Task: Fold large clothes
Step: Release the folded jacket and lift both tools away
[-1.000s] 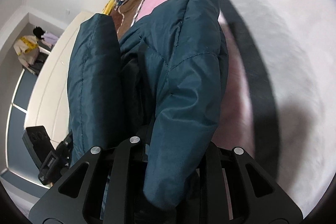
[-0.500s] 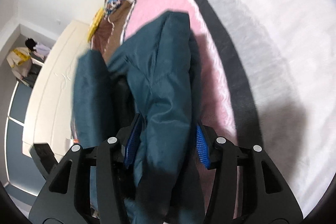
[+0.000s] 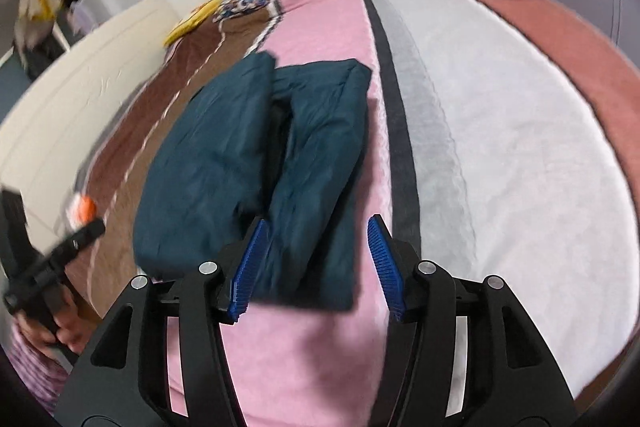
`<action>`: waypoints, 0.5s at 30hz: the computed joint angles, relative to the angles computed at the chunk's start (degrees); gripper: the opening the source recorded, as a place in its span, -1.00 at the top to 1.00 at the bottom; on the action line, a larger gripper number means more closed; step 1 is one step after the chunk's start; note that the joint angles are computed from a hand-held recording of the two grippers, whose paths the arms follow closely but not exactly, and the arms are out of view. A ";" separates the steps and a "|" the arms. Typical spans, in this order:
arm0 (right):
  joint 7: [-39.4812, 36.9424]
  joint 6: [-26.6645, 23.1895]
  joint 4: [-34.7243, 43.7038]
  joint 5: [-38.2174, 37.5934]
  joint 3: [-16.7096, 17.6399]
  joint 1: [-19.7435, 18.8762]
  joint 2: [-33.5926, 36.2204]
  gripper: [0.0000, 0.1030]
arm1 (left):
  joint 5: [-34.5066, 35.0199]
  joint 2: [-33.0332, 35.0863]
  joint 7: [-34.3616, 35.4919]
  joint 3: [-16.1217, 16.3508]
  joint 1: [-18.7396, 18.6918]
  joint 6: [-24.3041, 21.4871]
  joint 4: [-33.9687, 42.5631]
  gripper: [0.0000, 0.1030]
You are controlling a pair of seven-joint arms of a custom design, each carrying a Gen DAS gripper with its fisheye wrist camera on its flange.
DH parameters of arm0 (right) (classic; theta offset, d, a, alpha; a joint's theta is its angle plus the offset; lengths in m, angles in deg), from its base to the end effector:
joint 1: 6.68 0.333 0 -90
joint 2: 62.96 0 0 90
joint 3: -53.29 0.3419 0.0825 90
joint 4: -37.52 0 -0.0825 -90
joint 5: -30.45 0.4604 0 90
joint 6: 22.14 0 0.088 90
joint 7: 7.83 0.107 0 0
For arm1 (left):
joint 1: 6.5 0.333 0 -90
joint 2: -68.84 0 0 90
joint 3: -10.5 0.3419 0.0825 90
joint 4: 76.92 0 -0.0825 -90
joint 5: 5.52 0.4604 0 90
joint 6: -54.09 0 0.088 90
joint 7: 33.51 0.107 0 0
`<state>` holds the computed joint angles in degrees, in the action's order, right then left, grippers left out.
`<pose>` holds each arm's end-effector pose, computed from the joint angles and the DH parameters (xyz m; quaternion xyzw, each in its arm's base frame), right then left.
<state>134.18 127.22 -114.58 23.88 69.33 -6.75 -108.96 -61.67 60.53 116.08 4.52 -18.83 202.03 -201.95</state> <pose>0.4014 0.1271 0.5505 -0.4488 0.8091 -0.2159 0.3119 0.5811 -0.1786 0.4967 -0.4038 0.8143 -0.4097 0.0776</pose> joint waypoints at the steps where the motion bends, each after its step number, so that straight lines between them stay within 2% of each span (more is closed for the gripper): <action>1: 0.90 -1.25 -0.16 -0.29 1.54 0.29 -0.78 -0.05 | 0.59 -1.42 -0.48 -0.21 0.00 0.35 -1.48 -0.53; 4: 2.85 -3.33 -0.30 -1.03 3.97 1.56 -0.97 -0.06 | 2.54 -4.91 -2.47 0.02 -0.83 1.59 -5.37 -0.53; 6: 4.36 -3.90 -0.24 -1.17 5.11 3.14 -0.17 -0.06 | 6.39 -6.83 -5.78 -0.25 -1.35 3.35 -7.97 -0.53; 11: 8.36 -6.20 0.77 -4.07 8.11 5.16 2.19 -0.06 | 14.01 -10.95 -13.80 0.29 -2.73 4.02 -13.46 -0.53; 15: 12.35 -8.15 0.91 -5.58 8.52 7.10 3.01 -0.06 | 16.49 -13.89 -17.24 2.00 -4.74 5.28 -17.13 -0.53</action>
<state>146.54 119.07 -113.67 18.30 77.85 0.36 -105.95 -45.18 46.64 98.84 6.51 -23.57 207.31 -219.09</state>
